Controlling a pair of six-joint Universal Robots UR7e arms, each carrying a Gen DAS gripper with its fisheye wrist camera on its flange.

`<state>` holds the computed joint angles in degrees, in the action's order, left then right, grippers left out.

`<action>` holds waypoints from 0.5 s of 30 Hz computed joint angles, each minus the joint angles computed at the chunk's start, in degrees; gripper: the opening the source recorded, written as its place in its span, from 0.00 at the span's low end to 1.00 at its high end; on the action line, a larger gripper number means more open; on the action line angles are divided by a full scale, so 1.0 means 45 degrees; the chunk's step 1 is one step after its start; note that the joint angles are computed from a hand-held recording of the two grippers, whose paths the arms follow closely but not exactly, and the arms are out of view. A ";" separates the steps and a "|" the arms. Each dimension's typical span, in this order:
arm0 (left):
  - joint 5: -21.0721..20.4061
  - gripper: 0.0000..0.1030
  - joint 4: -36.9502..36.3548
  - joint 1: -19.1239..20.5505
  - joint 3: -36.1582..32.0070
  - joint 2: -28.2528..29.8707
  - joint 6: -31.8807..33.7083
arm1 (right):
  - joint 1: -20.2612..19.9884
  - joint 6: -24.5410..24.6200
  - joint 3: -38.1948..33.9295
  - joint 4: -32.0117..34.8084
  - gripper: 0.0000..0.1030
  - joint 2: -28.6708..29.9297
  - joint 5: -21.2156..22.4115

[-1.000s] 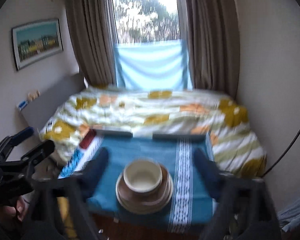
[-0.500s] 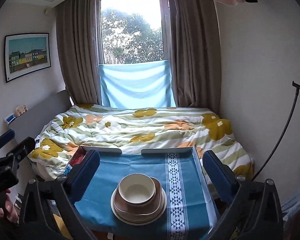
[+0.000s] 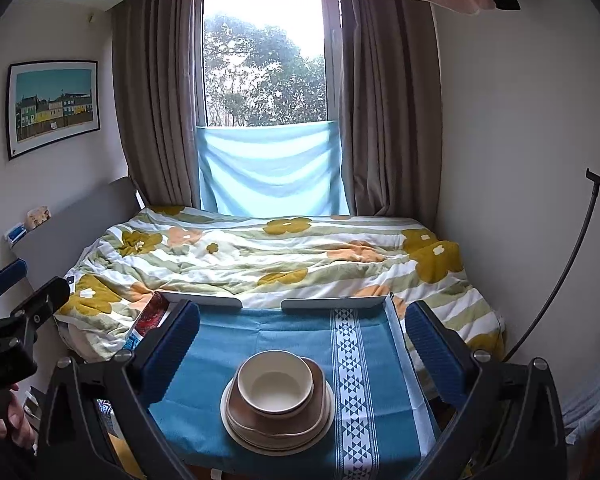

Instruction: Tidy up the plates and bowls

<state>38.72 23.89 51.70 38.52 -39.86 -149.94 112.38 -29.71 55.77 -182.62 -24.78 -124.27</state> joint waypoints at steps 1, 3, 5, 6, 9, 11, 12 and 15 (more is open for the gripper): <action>-0.0025 1.00 -0.0012 -0.0019 -0.0012 0.0005 0.0008 | -0.0015 -0.0001 -0.0075 0.0064 0.99 0.0033 0.0026; 0.0004 1.00 -0.0041 0.0007 -0.0072 0.0014 0.0095 | -0.0027 -0.0039 -0.0154 0.0075 0.99 0.0084 0.0042; 0.0070 1.00 -0.0097 0.0041 -0.0069 0.0006 0.0150 | -0.0032 -0.0048 -0.0156 0.0033 0.99 0.0095 0.0054; 0.0078 1.00 -0.0094 0.0045 -0.0062 -0.0004 0.0166 | -0.0052 -0.0049 -0.0203 0.0058 0.99 0.0119 0.0069; 0.0048 1.00 -0.0149 0.0045 -0.0044 -0.0010 0.0208 | -0.0057 -0.0052 -0.0271 0.0111 0.99 0.0144 0.0051; 0.0047 1.00 -0.0174 0.0052 -0.0027 -0.0017 0.0229 | -0.0075 -0.0077 -0.0299 0.0104 0.99 0.0148 0.0053; 0.0045 1.00 -0.0235 0.0058 0.0025 -0.0043 0.0260 | -0.0074 -0.0084 -0.0331 0.0107 0.99 0.0159 0.0059; 0.0008 1.00 -0.0230 0.0038 0.0025 -0.0060 0.0292 | -0.0094 -0.0095 -0.0351 0.0124 0.99 0.0156 0.0085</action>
